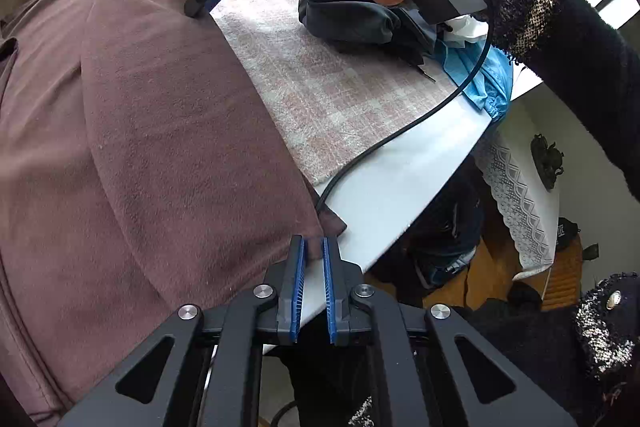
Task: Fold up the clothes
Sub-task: 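Release the brown top and lift both tools away from it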
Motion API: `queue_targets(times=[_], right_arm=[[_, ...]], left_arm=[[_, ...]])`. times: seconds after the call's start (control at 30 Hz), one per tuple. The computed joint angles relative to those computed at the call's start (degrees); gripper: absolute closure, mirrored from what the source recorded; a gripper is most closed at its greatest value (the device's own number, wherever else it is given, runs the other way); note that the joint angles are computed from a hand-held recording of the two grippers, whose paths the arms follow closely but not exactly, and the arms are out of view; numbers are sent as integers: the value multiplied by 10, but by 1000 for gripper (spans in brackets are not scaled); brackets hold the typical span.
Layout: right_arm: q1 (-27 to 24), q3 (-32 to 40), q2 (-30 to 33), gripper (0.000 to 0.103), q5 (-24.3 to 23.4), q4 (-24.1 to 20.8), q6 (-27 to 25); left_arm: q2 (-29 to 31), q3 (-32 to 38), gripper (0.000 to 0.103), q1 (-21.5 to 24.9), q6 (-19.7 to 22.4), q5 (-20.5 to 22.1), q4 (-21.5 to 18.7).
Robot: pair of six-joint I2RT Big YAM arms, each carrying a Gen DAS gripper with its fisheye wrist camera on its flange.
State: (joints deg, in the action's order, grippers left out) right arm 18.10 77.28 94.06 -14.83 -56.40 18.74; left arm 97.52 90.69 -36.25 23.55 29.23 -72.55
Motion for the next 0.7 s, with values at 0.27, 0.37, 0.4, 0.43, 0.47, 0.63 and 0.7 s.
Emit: queue_targets(times=[0.27, 0.37, 0.4, 0.43, 0.47, 0.63, 0.7], right_arm=[[-40, -76, -243, 78, -119, -103, 66], [-51, -88, -304, 53, -166, -66, 98], [-31, -78, -294, 53, -107, -58, 78], [-11, -68, -284, 53, -47, -51, 56], [7, -57, -273, 53, 12, -42, 33], [13, -6, -160, 53, 107, 13, -81], [-5, 25, -98, 53, 102, 26, -91]], left_arm=[[-120, 0, 80, 137, 56, 41, -87], [-128, 15, 70, 169, 48, 26, -71], [-123, 17, 70, 170, 42, 26, -60], [-113, 20, 70, 165, 29, 22, -49], [-98, 19, 70, 152, 13, 19, -38], [-19, 33, 70, 89, -45, 11, -8], [-2, 35, 70, 67, -50, 14, -4]])
